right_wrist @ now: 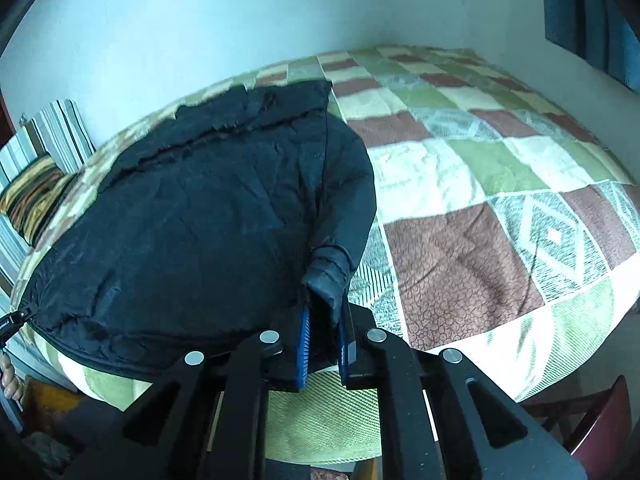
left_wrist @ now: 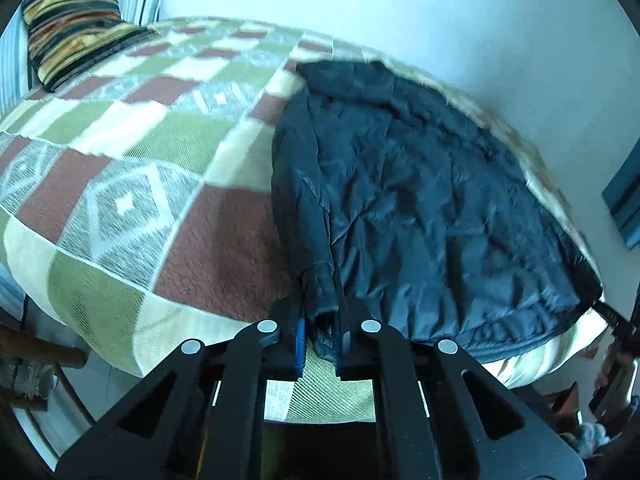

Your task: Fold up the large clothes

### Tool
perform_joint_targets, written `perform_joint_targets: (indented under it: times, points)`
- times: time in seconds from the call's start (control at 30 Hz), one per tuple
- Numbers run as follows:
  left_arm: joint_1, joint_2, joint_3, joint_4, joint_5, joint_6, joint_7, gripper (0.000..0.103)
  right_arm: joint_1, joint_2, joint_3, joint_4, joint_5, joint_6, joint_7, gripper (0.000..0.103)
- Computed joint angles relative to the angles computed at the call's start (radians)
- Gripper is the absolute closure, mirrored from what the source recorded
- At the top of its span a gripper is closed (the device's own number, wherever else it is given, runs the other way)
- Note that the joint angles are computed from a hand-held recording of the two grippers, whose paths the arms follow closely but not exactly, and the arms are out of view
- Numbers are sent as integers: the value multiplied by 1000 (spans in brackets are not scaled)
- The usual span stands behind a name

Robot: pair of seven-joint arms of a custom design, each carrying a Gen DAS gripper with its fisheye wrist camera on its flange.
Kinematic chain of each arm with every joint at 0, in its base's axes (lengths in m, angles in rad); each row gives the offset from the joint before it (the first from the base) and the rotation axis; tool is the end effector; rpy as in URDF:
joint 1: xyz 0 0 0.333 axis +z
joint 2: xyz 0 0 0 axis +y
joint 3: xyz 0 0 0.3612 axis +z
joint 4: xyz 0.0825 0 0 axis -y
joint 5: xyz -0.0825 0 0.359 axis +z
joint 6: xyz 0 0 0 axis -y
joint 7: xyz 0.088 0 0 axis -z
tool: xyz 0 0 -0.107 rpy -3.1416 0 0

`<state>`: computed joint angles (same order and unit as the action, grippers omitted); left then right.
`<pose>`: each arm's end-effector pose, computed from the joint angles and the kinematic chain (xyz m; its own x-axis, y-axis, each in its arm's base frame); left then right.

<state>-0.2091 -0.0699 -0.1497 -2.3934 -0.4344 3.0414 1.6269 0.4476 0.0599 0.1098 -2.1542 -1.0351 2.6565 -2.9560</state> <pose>0.4859 -0.1492 0.4859 -0.0940 -0.9600 0.2637 -0.7873 -0.0904 -0.6099 0.4612 0.3146 0.4697 -0.2730 -0.9384 -0.2117 -0.6710 0.3435 -0.6571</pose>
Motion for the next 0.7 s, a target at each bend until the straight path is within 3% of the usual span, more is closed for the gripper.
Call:
perform_joint_targets:
  times: [0.2,0.33,0.53,0.6,0.7]
  points:
    - [-79,-72,70,18,-173,30,106,95,-13,-51,8,1,-91,43,102,94]
    - [-96,-44,98,98,-239,22,150,95,-37,-51,8,48,-136,70,104,94]
    - [31,116,26,298,20,17,-43,95,-79,35,-38,201,-152,142,29,94]
    - [62,175,4,387,27,-10,-42,95,-89,78,-65,259,-122,180,-12,94]
    - [71,296,14,571,133,-73,-130,95,-108,178,-92,390,10,216,-147,94]
